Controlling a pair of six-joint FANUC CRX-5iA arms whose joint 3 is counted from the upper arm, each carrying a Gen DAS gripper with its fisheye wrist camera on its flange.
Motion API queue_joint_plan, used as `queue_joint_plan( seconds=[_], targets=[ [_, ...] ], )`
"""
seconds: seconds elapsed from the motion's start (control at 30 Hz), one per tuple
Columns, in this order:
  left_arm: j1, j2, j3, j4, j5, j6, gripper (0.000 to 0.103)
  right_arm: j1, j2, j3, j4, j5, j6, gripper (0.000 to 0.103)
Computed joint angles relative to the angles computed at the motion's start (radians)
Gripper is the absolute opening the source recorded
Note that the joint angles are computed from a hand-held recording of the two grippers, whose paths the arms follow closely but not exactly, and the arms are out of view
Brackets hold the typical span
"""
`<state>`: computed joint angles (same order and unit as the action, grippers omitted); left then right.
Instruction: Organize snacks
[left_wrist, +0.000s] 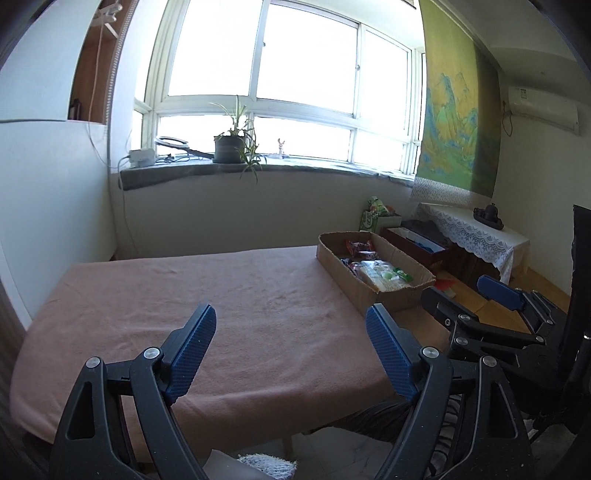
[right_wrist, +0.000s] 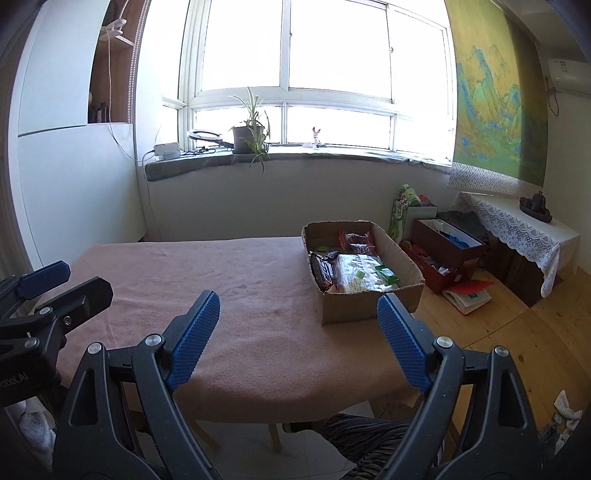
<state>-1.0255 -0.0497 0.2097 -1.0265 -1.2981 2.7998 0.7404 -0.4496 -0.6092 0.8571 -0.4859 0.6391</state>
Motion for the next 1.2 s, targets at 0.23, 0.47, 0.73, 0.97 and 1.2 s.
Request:
queue_joint_plan(
  seconds=[0.23, 0.47, 0.73, 0.97, 1.2],
  targets=[
    [-0.042, 0.011, 0.013, -0.030, -0.029, 0.005, 0.084, -0.005, -0.033, -0.022, 0.034, 0.003, -0.039, 0.090],
    [-0.047, 0.004, 0.001, -0.034, -0.035, 0.019, 0.084, 0.012, -0.038, -0.035, 0.065, -0.002, -0.060, 0.090],
    [-0.053, 0.002, -0.004, -0.041, -0.045, 0.035, 0.084, 0.016, -0.033, -0.037, 0.070, -0.005, -0.067, 0.090],
    [-0.055, 0.000, -0.006, -0.042, -0.045, 0.037, 0.084, 0.017, -0.033, -0.037, 0.069, -0.004, -0.067, 0.090],
    [-0.056, 0.001, -0.003, -0.041, -0.045, 0.039, 0.084, 0.018, -0.034, -0.038, 0.071, -0.006, -0.068, 0.090]
  ],
)
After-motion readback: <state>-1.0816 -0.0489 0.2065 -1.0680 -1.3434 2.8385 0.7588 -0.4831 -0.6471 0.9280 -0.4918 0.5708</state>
